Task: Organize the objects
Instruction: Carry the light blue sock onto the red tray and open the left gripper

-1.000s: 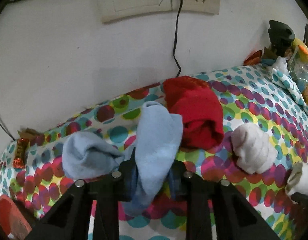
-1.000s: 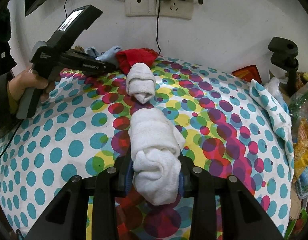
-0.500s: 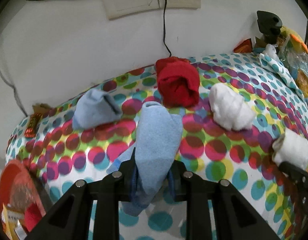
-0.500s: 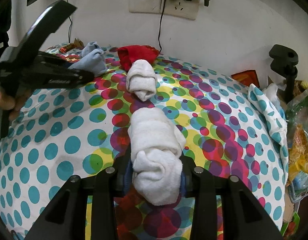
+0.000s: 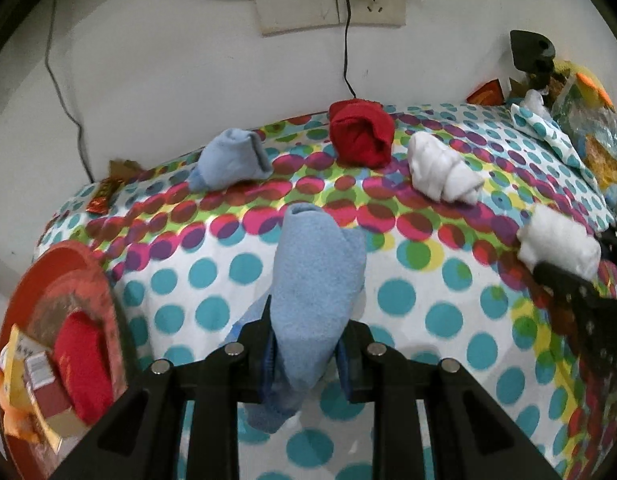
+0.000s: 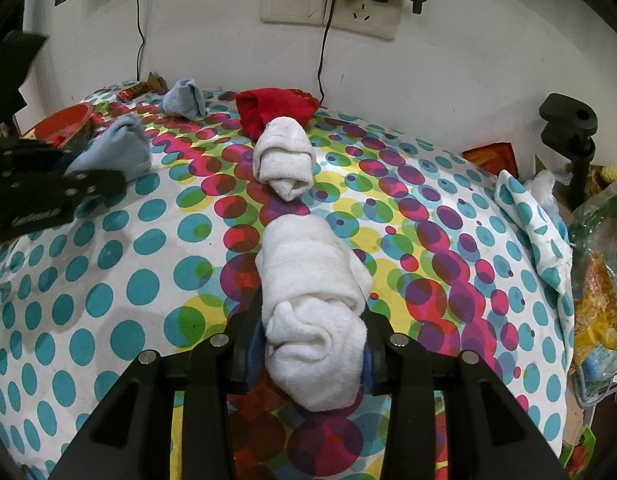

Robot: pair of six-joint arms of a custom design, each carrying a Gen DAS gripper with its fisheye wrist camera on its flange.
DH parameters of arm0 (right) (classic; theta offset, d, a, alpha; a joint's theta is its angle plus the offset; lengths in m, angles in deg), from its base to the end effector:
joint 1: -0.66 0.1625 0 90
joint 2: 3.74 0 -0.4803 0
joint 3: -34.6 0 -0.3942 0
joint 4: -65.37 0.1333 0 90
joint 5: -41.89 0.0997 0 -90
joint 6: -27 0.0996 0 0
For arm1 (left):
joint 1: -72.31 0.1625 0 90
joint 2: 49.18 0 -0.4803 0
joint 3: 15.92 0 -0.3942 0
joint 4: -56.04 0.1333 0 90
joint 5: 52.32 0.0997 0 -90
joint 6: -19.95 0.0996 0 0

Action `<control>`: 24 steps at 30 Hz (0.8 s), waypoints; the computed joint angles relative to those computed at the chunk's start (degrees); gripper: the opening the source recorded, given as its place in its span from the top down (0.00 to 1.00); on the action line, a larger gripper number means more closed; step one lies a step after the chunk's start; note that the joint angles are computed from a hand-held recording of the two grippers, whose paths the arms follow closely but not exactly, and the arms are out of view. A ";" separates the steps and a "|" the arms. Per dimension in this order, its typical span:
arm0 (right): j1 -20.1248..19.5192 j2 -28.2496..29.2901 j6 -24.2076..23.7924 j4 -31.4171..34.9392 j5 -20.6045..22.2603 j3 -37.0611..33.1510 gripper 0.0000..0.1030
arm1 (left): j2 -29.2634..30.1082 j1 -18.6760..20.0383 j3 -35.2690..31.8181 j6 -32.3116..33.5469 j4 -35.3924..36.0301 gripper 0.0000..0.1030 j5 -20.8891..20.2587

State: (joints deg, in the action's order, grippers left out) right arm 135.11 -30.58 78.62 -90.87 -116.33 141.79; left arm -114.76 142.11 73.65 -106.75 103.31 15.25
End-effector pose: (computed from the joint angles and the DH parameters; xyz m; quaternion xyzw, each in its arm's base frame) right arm 0.4369 -0.3871 -0.0694 0.0174 -0.8244 0.3458 0.4478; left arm -0.0098 -0.5227 0.3203 0.5537 0.7944 -0.0984 0.2294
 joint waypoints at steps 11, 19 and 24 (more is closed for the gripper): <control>0.12 -0.14 1.15 2.93 -0.33 -0.73 0.64 | -5.81 1.09 1.26 0.79 2.12 0.76 2.60; 0.24 -0.11 1.80 4.44 -0.54 -1.12 0.63 | -8.99 2.86 -1.17 0.29 5.74 0.75 4.78; 0.11 -0.22 1.64 5.34 -0.83 -1.17 0.62 | -9.90 4.59 -4.20 0.47 7.63 0.75 5.25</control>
